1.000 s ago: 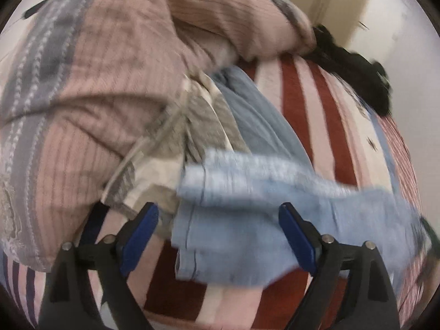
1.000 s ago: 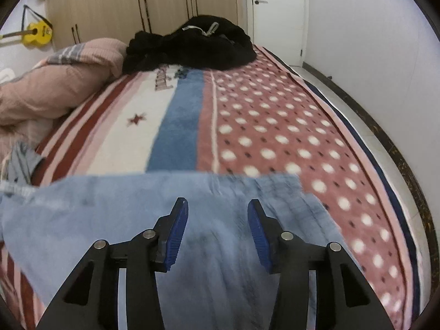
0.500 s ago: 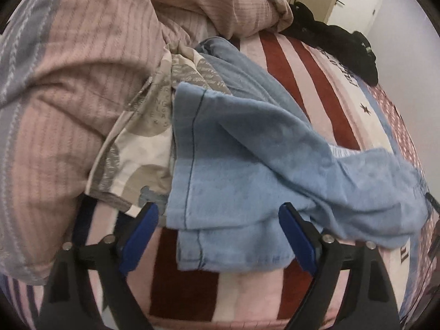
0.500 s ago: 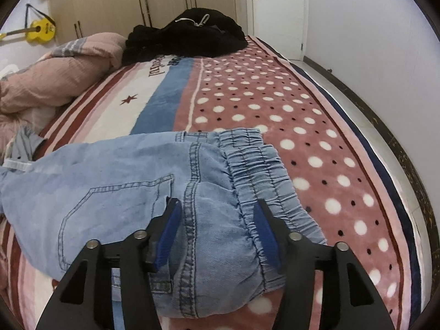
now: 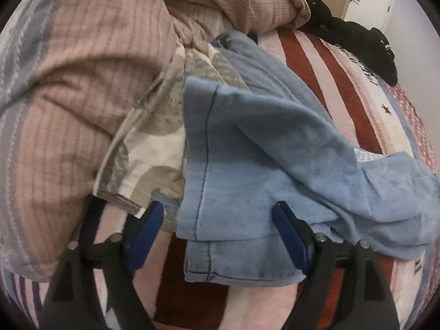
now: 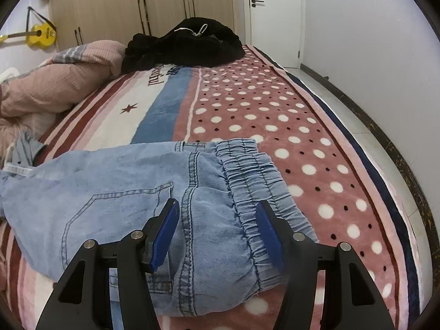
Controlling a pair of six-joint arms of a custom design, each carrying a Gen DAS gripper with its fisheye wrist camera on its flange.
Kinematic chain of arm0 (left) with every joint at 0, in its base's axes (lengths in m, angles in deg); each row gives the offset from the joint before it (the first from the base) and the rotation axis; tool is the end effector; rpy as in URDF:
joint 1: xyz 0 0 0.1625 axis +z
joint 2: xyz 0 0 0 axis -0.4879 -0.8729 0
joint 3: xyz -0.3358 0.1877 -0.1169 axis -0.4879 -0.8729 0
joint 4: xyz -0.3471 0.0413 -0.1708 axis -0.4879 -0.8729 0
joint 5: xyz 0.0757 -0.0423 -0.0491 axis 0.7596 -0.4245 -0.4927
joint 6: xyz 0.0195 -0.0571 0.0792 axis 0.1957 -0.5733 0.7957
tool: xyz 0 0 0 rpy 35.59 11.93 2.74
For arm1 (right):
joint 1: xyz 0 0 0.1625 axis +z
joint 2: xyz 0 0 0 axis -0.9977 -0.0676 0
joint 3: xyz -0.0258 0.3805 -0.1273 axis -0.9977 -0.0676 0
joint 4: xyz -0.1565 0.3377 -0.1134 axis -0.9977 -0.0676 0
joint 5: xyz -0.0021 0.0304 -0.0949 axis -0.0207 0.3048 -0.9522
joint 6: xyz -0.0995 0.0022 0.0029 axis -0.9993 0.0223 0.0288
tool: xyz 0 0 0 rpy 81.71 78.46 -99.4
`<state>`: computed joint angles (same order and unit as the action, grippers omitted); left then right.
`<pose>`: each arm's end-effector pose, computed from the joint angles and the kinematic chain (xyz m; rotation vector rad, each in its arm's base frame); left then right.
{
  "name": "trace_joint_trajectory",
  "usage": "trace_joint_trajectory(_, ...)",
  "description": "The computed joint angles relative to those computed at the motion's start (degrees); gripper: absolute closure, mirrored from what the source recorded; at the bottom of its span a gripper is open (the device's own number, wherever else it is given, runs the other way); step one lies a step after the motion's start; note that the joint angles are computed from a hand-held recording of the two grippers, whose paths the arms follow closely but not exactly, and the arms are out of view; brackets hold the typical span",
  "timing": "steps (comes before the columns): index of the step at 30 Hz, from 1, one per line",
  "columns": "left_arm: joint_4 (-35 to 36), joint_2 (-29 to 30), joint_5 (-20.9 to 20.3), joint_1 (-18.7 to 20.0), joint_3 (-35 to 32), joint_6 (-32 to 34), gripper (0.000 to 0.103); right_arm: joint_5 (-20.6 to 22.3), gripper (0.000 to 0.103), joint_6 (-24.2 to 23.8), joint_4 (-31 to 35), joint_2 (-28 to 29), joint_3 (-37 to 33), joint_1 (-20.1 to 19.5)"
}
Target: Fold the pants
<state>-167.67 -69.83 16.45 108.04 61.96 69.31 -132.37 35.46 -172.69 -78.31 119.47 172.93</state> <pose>0.0569 -0.7332 0.3318 0.3250 2.3695 -0.5096 0.0451 -0.5115 0.2412 0.0124 -2.1395 0.9863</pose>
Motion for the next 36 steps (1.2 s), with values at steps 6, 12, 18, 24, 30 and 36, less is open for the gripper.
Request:
trace_joint_trajectory(6,3.1,-0.1,-6.2,1.7,-1.8,-4.2,0.051,0.9,0.049,0.4,-0.2,-0.7,0.8,-0.2)
trace_joint_trajectory(12,0.4,-0.7,-4.8,-0.6,1.1,-1.8,0.092,1.3,0.049,0.4,-0.6,-1.2,1.4,-0.3)
trace_joint_trajectory(18,-5.3,-1.5,-4.9,-2.0,4.0,-0.7,0.087,-0.8,0.027,-1.8,-3.1,-1.8,1.6,-0.1)
trace_joint_trajectory(24,-5.9,0.7,-4.4,-3.6,2.5,2.0,0.05,-1.8,0.016,2.5,10.3,-2.0,-3.5,-2.9)
trace_joint_trajectory(30,-8.9,5.0,6.2,-4.1,0.7,2.8,0.018,3.0,0.012,5.1,15.7,-1.1,-5.6,-6.7)
trace_joint_trajectory(36,2.5,3.0,-1.3,0.0,-3.1,-7.0,0.007,10.2,0.044,8.1,18.0,-5.1,-2.2,-8.9)
